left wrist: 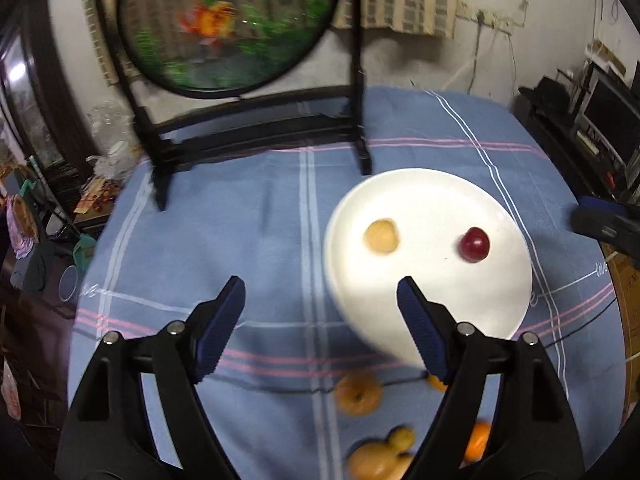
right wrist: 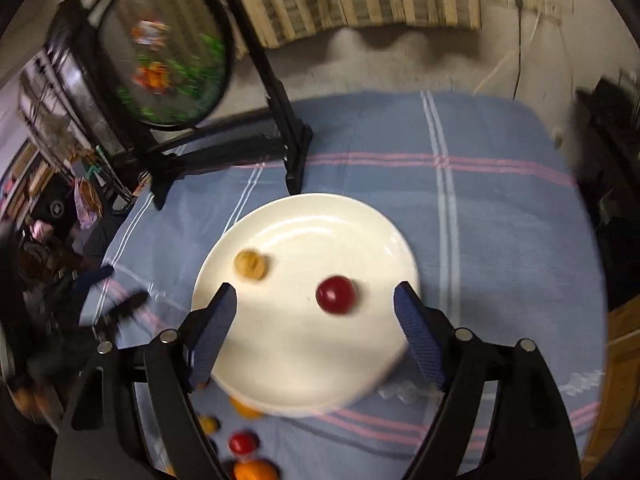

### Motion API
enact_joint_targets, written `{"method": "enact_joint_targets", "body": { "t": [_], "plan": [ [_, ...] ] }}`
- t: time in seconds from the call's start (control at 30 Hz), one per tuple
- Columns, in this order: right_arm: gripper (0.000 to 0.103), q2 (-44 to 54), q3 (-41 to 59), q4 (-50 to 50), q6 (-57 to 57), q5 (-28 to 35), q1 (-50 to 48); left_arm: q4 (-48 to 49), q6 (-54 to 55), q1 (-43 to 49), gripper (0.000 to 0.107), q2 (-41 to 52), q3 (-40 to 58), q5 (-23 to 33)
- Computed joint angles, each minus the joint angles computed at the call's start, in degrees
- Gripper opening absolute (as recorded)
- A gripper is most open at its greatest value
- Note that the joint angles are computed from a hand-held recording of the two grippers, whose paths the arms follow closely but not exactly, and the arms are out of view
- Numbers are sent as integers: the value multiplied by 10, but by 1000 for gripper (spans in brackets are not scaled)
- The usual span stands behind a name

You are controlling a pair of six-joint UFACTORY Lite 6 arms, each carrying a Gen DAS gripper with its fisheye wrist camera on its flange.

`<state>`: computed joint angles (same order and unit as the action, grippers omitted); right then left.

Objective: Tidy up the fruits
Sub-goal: 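Carry both fruits to the white plate and open both grippers, then grasp the green-brown fruit with the left gripper while the right grasps an orange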

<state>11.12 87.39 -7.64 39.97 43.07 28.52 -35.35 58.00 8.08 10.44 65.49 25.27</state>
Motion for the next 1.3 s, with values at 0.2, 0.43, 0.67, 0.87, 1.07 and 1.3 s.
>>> {"method": "enact_joint_targets", "body": {
  "t": [0.2,0.43,0.67,0.87,1.07,1.3],
  "plan": [
    [81,-199,-196,-159,213,80,189,-71,181,129,81,-107,-110,64],
    [79,-241,-315,-153,452,157,470,-78,375,259,82,-212,-286,152],
    [72,-168,-332,-95,533,90,581,-40,499,371,82,-224,-371,185],
    [40,-132,-330,-70,492,40,578,-28,542,380,82,-246,-422,174],
    [37,-144,-329,-58,480,47,580,-44,555,327,82,-265,-483,133],
    [37,-185,-352,-52,507,58,581,-26,504,281,42,-196,-471,99]
  ]
}}
